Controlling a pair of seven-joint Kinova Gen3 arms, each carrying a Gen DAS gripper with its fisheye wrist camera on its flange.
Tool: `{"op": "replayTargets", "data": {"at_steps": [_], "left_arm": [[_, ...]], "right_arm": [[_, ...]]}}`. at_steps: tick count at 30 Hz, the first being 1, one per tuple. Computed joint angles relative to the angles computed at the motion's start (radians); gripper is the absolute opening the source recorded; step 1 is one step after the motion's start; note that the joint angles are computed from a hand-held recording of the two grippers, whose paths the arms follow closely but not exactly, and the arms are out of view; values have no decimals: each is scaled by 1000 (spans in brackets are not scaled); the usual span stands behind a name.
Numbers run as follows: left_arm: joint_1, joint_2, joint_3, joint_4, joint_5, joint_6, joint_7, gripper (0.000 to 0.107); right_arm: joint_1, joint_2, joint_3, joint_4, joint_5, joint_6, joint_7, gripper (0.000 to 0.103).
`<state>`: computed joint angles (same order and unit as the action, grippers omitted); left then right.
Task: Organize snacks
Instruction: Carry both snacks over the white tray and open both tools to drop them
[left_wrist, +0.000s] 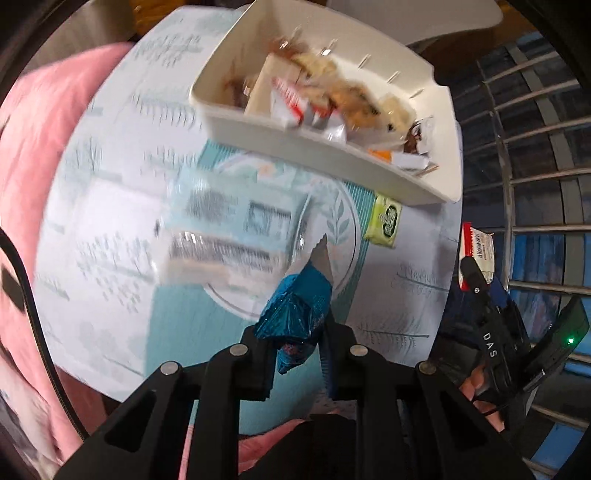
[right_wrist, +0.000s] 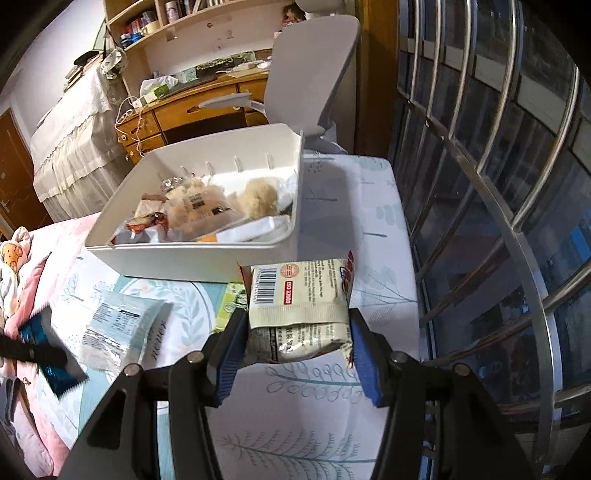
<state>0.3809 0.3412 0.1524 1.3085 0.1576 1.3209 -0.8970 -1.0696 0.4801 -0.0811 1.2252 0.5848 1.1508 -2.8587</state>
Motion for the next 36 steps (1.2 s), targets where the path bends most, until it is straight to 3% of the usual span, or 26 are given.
{"op": "replayTargets", "data": {"at_steps": [6, 12, 16, 26, 27, 30, 31, 36], "left_arm": [[-20, 56, -4, -177, -57, 104, -136, 18], [-39, 107, -23, -289, -73, 121, -230, 18], [-42, 130, -32, -323, -93, 92, -290, 18], [-66, 156, -33, -306, -86, -86, -456, 19], [-67, 161, -34, -307, -85, -95, -462, 24], [-44, 179, -56, -322, -122, -89, -442, 61], [-43, 183, -57, -326, -128, -84, -443, 63], [-60, 184, -48, -320, -114, -64, -474, 71]], "right_arm": [[-23, 55, 19, -115, 19, 43, 29, 54], [-44, 116, 56, -226, 23, 63, 50, 54], [-49, 161, 91, -295, 25, 62, 34, 55], [-35, 252, 151, -414, 11, 55, -3, 57], [-33, 262, 154, -432, 6, 63, -1, 57], [-15, 287, 151, -476, -32, 86, 0, 72], [-12, 295, 153, -492, -44, 99, -1, 76], [-23, 302, 165, -503, -60, 120, -20, 76]]}}
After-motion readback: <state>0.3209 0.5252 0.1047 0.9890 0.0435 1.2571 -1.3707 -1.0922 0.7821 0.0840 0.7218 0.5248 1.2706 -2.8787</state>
